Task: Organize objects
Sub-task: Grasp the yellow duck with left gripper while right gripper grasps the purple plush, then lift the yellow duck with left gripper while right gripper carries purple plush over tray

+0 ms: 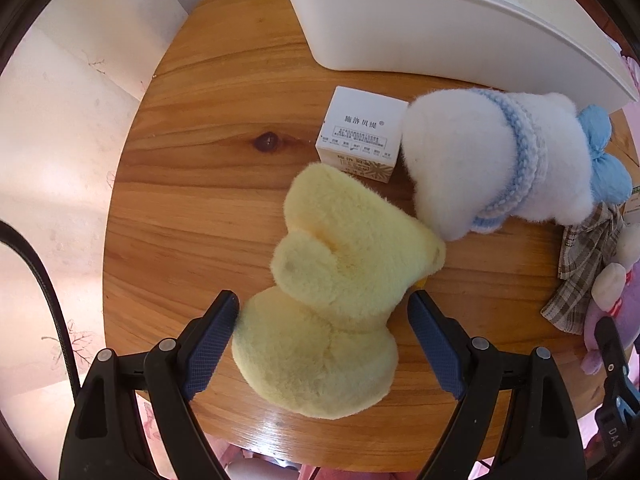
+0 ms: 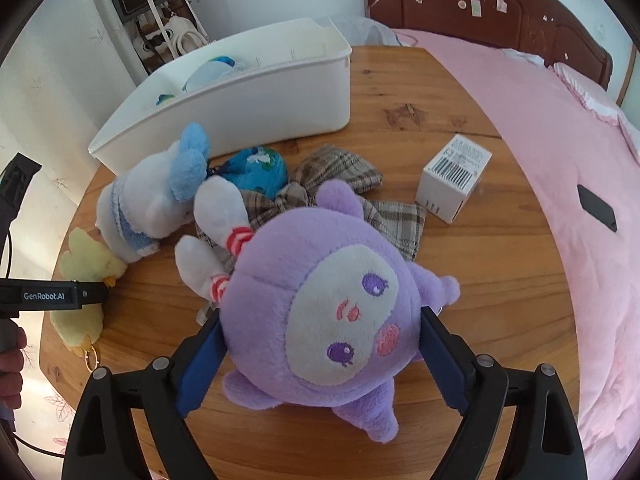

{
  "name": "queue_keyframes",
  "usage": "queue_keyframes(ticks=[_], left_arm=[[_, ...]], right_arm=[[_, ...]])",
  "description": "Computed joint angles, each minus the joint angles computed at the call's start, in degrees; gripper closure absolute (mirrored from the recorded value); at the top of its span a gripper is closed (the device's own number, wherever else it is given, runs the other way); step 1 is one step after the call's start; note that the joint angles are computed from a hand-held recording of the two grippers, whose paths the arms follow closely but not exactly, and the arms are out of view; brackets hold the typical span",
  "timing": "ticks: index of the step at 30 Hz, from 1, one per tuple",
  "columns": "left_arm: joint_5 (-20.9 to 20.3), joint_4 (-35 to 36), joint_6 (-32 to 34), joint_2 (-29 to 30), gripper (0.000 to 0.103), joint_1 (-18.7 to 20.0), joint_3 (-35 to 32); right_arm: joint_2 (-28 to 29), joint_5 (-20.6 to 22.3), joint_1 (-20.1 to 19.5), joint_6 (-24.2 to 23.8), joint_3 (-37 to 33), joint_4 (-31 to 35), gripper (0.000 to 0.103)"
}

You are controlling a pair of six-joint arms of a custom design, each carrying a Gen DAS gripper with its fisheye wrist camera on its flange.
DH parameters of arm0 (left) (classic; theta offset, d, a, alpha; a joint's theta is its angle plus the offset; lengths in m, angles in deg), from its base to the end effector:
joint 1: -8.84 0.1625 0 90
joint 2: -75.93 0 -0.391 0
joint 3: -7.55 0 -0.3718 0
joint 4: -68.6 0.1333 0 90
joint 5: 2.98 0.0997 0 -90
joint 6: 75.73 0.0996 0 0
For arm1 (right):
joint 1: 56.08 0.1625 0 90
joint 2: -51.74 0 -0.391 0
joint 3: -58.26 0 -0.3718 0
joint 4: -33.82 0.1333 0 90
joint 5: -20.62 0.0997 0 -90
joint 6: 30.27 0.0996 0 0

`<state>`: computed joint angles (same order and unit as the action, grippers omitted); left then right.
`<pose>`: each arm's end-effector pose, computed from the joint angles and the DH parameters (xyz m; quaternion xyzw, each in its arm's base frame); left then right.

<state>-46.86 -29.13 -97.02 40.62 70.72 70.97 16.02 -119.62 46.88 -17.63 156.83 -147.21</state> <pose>-0.1568 -0.7285 0.1139 0.1231 0.8998 -0.0132 0.4183 0.1910 -0.5769 0.0509 -0.1009 -0.8785 0.3062 0.3527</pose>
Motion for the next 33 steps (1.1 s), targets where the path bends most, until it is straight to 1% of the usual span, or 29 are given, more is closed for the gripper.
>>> queue_keyframes(ticks=[6,8,10,16,21,24,29,33], left_arm=[[0.1,0.8,-1.7,0.7,0.014,0.3,-0.9],[0.1,1.1,-2.0,0.9,0.015,0.3,-1.2],[0.2,1.3,-2.3,1.1,0.015,0.3,-1.3],[0.4,2.3,-3.7,1.4,0.022,0.3,-1.9],[0.4,3.5,-5.0,1.7,0.025,0.2,-2.5],[0.5,4.5,-5.8,1.7,0.030,0.0,-2.8],[0.1,5.1,-6.6,1.3,0.031,-0.3,-2.6],[0.2,5.5,-7.1,0.8,0.032,-0.8,-2.0]], right_arm=[[0.3,0.3,-0.3,-0.6,-0.3,0.4,0.012],[0.1,0.9,-0.6,-0.3,-0.2,1.2,0.012],[-0.1,1.4,-0.8,-0.3,0.2,0.6,0.012],[-0.9,3.2,-1.3,-0.7,1.3,-1.1,0.012],[-1.1,4.3,-1.3,-1.9,2.1,-2.9,0.013],[-1.4,4.9,-1.4,-2.5,2.7,-3.7,0.014],[-2.5,6.7,-1.7,-2.1,3.8,-4.8,0.014],[-3.0,7.0,-1.6,-3.4,3.9,-5.5,0.014]])
